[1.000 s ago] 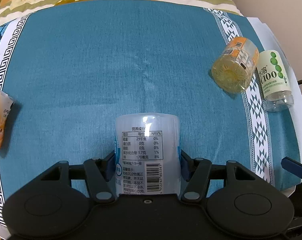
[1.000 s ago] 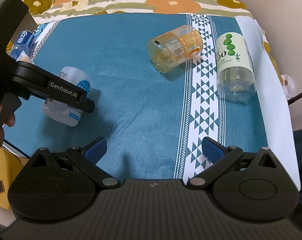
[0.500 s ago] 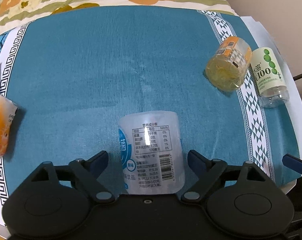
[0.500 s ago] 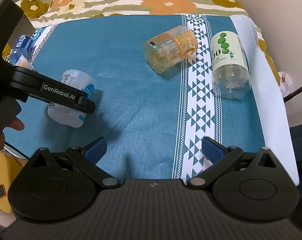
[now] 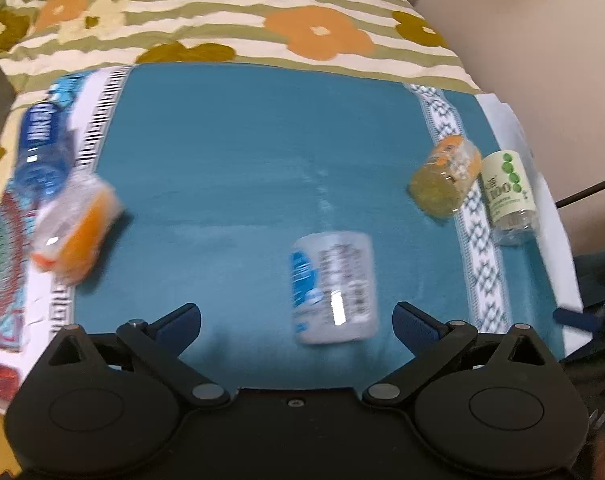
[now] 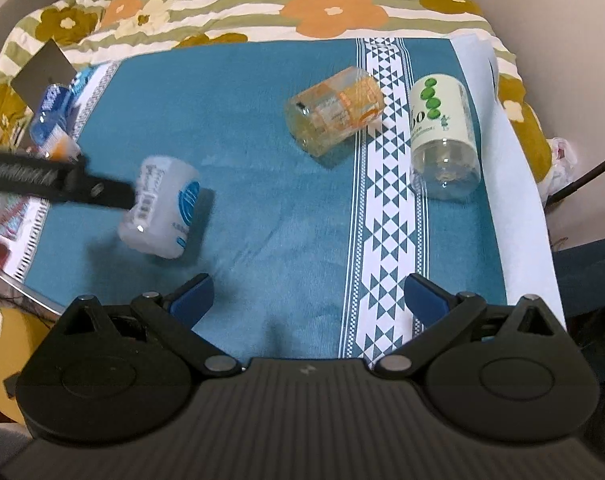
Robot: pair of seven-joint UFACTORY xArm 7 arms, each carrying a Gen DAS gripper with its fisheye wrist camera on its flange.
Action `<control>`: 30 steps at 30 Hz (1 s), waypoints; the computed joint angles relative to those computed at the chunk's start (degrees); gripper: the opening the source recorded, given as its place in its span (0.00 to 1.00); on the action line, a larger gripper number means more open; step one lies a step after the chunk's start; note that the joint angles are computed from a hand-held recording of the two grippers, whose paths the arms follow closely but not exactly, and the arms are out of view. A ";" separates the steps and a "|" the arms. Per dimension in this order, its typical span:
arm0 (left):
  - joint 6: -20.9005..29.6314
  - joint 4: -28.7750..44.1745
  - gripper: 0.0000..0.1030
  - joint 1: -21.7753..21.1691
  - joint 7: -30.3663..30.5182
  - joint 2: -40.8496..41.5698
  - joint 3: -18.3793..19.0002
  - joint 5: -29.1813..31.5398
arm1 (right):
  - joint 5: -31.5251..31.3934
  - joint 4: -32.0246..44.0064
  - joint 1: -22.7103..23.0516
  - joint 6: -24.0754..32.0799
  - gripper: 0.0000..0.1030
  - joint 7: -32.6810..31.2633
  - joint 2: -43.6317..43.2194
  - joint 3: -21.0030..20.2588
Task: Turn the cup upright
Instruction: 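Open the left gripper while the right gripper grasps the clear cup, then rotate the clear cup upright with the right gripper, opening facing up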
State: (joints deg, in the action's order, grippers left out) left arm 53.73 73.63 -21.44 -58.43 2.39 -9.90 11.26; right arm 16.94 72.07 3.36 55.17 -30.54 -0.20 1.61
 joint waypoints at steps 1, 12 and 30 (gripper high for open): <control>0.19 -1.26 1.00 -0.01 -0.02 -1.13 0.00 0.26 | 0.50 1.62 0.04 1.37 1.00 0.36 0.80 0.04; 0.17 -14.16 1.00 2.20 1.74 -11.71 -0.96 -1.47 | 7.39 24.47 1.48 18.03 1.00 10.79 18.32 3.79; -4.40 -21.02 1.00 5.35 6.84 -14.60 -0.56 -6.14 | 3.49 42.28 4.66 27.62 0.81 23.09 35.40 6.89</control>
